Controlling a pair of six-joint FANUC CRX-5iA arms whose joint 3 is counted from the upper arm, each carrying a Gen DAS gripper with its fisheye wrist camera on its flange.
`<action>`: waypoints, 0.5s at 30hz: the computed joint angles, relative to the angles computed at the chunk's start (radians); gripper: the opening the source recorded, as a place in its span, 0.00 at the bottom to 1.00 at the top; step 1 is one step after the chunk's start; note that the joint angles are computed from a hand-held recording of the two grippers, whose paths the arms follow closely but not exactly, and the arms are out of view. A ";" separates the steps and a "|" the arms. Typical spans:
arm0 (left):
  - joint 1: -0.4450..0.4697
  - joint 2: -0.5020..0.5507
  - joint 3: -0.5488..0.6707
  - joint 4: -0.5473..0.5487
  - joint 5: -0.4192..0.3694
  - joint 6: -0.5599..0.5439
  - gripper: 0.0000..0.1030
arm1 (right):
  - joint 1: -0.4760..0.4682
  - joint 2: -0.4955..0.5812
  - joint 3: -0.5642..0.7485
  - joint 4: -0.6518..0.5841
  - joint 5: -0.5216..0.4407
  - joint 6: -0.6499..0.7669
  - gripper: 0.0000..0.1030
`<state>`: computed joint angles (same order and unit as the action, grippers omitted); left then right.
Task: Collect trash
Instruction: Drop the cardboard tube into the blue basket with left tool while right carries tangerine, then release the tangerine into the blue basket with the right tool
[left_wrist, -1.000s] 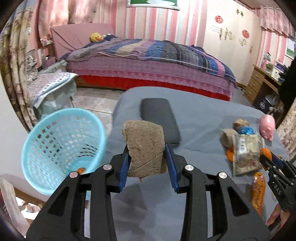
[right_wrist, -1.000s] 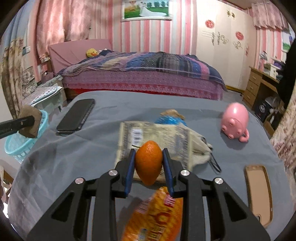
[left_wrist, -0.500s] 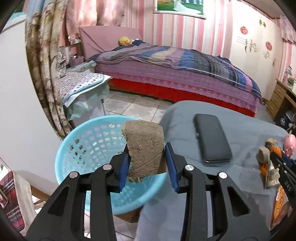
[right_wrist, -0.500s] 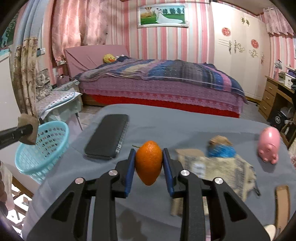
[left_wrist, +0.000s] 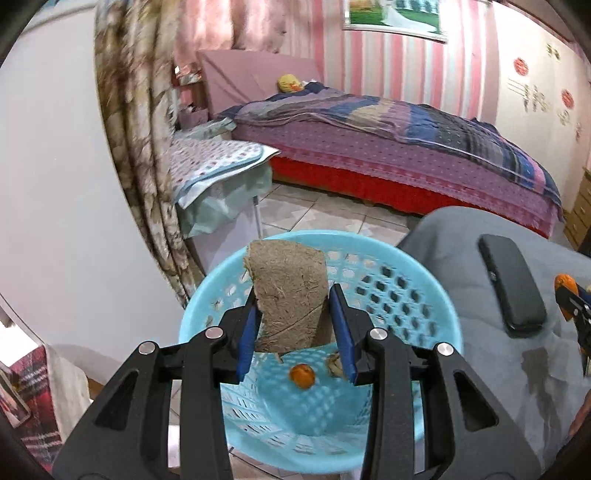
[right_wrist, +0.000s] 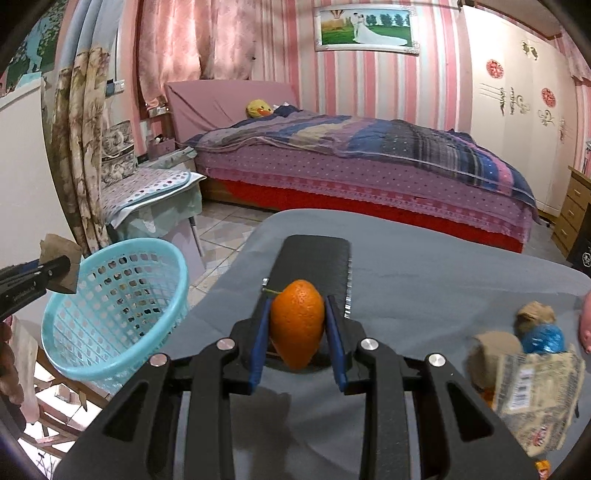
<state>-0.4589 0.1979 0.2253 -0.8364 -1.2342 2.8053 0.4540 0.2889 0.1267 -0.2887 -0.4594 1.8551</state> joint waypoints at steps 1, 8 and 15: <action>0.019 -0.008 -0.017 0.013 0.023 0.003 0.35 | 0.005 0.009 0.010 -0.006 -0.006 0.000 0.29; 0.047 -0.012 -0.029 0.028 0.064 -0.012 0.41 | 0.045 0.033 0.020 0.030 -0.005 -0.018 0.29; 0.041 0.006 -0.006 0.013 0.009 -0.014 0.63 | 0.063 0.042 0.034 0.033 -0.015 -0.016 0.29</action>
<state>-0.4180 0.2041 0.2198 -0.8233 -1.2254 2.7917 0.5170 0.3306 0.1612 -0.2558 -0.4746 1.8392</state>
